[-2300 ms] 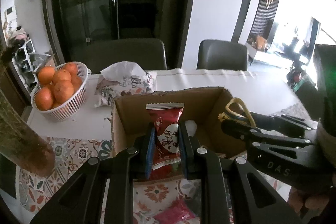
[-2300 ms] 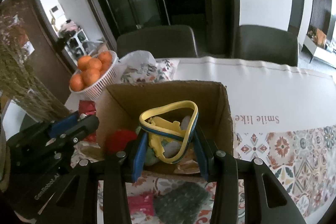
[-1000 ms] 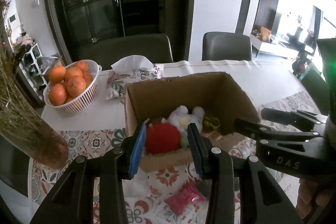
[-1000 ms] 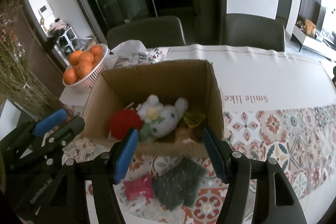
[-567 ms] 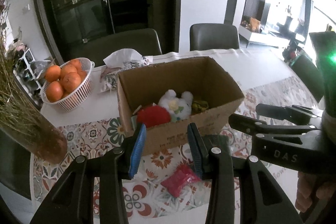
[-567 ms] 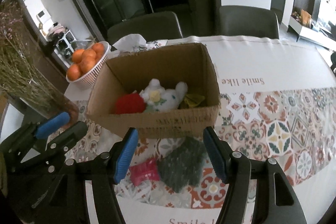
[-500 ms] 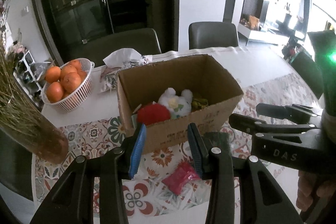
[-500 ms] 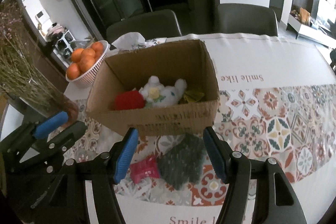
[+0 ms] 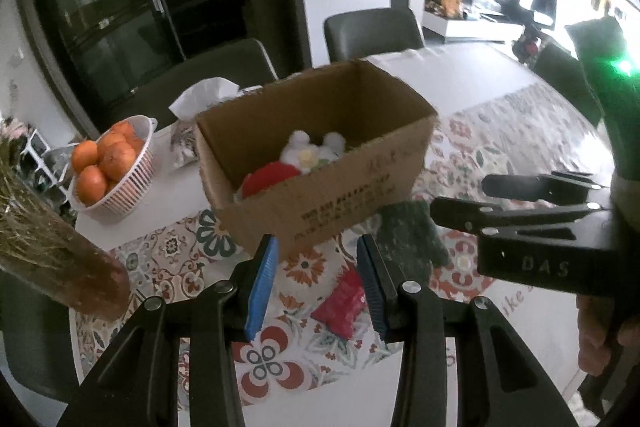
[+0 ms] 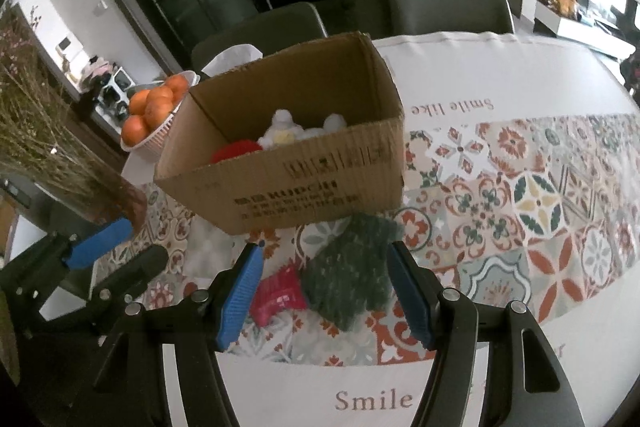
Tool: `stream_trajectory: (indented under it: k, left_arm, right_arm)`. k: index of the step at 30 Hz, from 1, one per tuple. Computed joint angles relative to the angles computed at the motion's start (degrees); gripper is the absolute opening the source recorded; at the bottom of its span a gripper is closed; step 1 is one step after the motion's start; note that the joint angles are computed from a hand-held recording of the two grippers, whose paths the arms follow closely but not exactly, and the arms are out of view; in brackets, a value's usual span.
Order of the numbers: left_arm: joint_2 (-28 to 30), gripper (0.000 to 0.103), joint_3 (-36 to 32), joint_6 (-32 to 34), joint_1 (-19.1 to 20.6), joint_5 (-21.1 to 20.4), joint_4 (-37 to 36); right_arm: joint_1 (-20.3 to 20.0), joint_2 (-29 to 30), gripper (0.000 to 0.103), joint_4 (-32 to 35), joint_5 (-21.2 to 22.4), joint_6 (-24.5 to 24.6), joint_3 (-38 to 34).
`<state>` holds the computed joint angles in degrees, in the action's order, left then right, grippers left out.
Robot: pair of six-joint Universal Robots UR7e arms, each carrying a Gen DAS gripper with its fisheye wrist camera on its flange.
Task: Organize soft objects
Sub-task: 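Move both tools back toward the red snack packet and knitted glove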
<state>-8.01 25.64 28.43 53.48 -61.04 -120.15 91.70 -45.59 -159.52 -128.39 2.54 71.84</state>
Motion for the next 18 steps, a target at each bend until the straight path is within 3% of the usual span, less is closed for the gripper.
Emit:
stream_trajectory:
  k: [9,18]
  left_arm:
    - [-2.9,0.040,6.4,5.2,0.7,-1.3,-0.5]
    - [-1.8,0.040,5.3,8.3,2.1,-3.5,4.2]
  right_arm:
    - [-0.8,-0.2,0.069,-3.9,1.3,3.5,3.9]
    - [-2.1,0.8,0.071,-6.2,1.7,6.1,5.2]
